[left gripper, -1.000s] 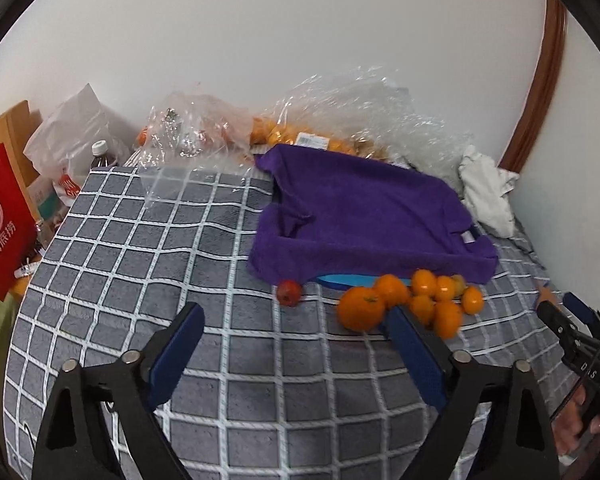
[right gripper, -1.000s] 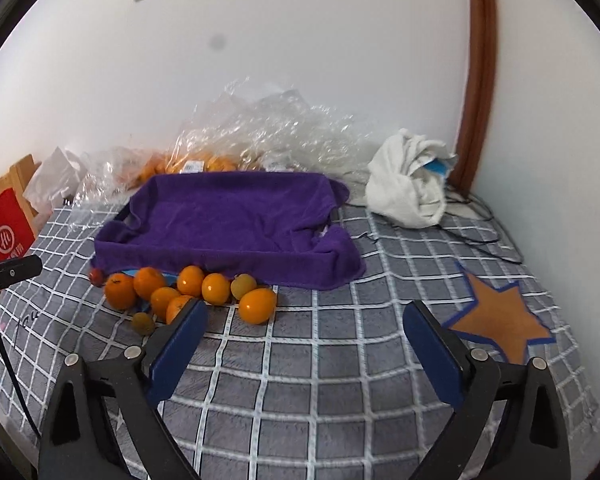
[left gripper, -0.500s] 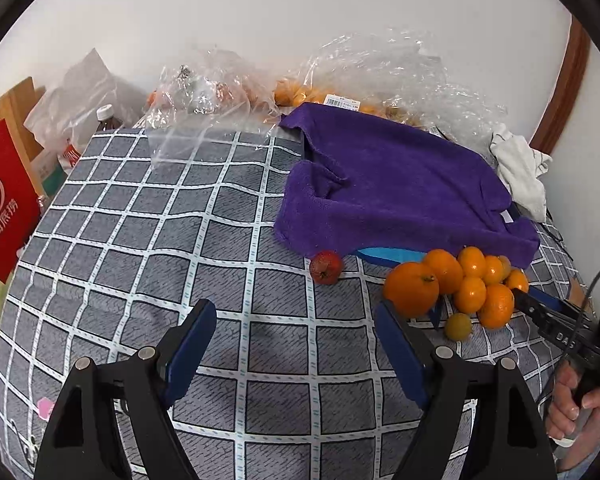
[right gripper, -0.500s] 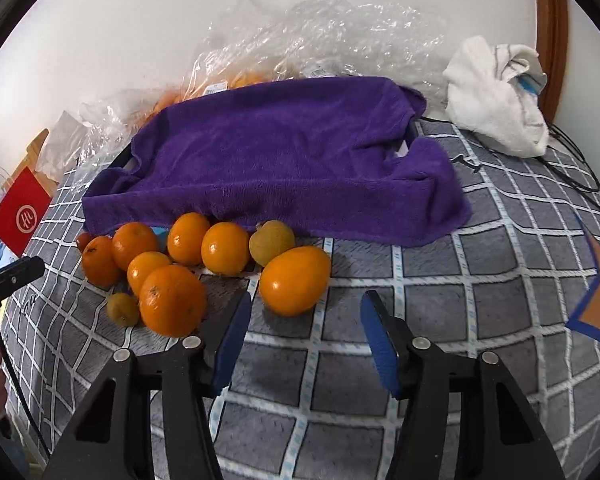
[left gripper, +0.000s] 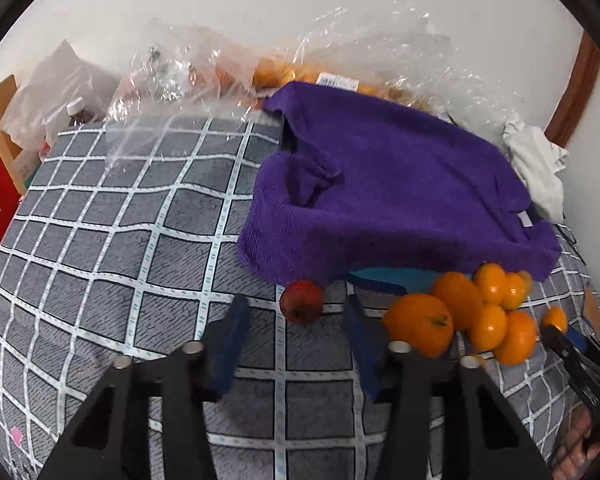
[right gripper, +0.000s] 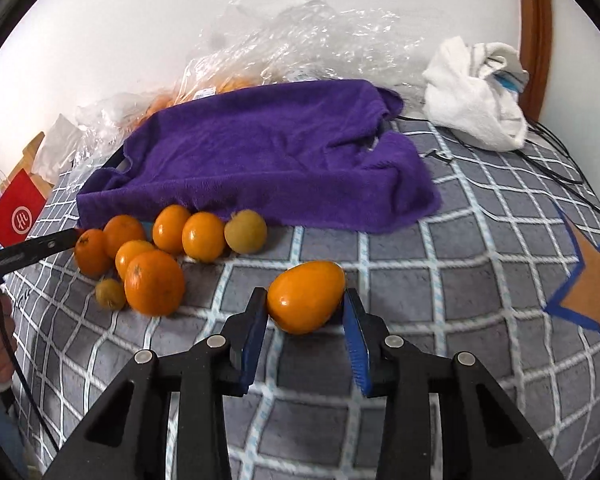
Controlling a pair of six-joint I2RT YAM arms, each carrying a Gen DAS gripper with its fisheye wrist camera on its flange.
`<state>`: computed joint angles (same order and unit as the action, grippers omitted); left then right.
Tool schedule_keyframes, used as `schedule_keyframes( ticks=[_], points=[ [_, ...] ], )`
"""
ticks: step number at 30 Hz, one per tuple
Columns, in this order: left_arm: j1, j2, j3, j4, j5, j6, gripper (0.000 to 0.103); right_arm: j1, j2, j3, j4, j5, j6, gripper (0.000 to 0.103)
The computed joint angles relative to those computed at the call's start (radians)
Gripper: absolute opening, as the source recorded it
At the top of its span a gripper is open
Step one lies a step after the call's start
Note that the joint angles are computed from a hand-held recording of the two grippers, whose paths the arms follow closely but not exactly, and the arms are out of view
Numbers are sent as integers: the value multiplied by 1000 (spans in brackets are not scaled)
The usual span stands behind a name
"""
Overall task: Organize fruits
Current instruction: 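Grasp an orange with the right tool while the left tool grasps the small red fruit, then carry both fruits onto the purple towel and open both tools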
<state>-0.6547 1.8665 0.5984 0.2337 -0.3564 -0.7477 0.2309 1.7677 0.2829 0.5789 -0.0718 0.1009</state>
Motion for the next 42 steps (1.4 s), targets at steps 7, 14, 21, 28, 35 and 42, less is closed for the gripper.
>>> schedule_keyframes(
  ticks=[7, 14, 21, 28, 35, 42],
  points=[
    [-8, 2, -3, 11, -3, 50, 22, -12, -77, -55, -31, 25, 7, 38],
    [-48, -132, -52, -67, -27, 9, 22, -6, -234, -93, -137, 50, 35, 38],
    [-107, -279, -81, -175, -53, -16, 22, 51, -433, -110, -294, 111, 75, 38],
    [-166, -417, -89, -262, -81, -33, 22, 103, -606, -104, -444, 157, 121, 38],
    [-186, -483, -63, -340, -109, -37, 22, 153, -706, -82, -543, 192, 147, 38],
    [-175, -513, -29, -379, -116, -11, 22, 154, -704, -48, -558, 191, 138, 38]
  ],
)
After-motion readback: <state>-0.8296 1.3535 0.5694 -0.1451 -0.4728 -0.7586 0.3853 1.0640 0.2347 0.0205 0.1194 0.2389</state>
